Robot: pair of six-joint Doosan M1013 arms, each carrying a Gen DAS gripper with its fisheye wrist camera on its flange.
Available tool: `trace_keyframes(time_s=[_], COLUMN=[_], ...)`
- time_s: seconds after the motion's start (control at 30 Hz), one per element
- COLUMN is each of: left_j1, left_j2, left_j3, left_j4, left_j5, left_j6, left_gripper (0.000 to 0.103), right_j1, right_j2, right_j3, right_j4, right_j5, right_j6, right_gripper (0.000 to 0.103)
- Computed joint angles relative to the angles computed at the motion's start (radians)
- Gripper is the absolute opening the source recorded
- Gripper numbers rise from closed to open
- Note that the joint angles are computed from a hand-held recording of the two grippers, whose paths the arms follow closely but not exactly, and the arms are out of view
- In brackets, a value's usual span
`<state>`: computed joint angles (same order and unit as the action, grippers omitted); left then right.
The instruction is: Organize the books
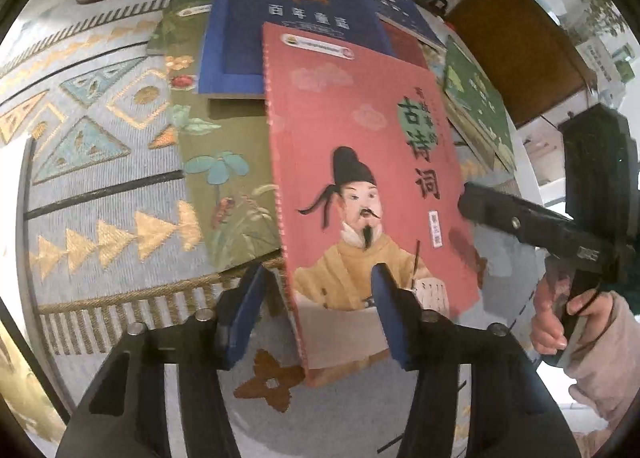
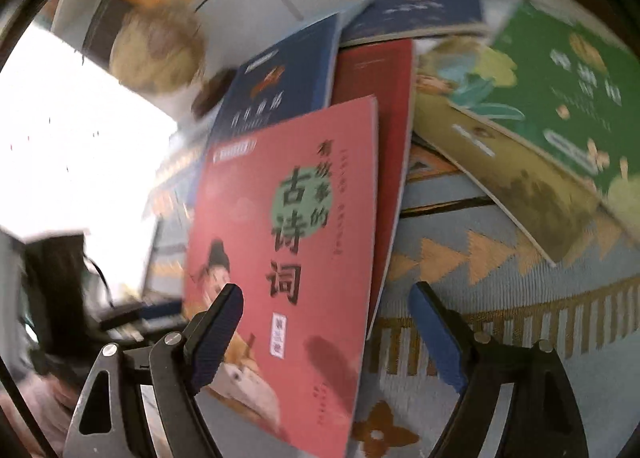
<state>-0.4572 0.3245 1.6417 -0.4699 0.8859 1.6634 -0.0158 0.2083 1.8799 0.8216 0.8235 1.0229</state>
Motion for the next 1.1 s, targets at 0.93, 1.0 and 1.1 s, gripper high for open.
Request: trace_keyframes(time_s=[0.93, 1.0, 1.1], left_j1=[-0.001, 0.000, 0.004], left_j2=[-0.107, -0.119, -0.134], left_j3=[0.083, 0.089, 0.097], left_j4=[0.092, 0.105, 0.106], left_j5=[-0.084, -0.092, -0.109], left_j6=[-0.138, -0.152, -0.161], left_gripper=[0.040, 0.040, 0.040], right_j1=[-0.017, -0.014, 0.000], right_j2=[-0.072, -0.077, -0.088], right_j3=[0.111, 0.105, 0.096], right_j4=[0.296, 0.305, 0.297], right_j5=[0.170, 0.178, 0.178], right_j6=[-0.165, -0.188, -0.204], right_gripper=[0.009, 0.009, 0.010])
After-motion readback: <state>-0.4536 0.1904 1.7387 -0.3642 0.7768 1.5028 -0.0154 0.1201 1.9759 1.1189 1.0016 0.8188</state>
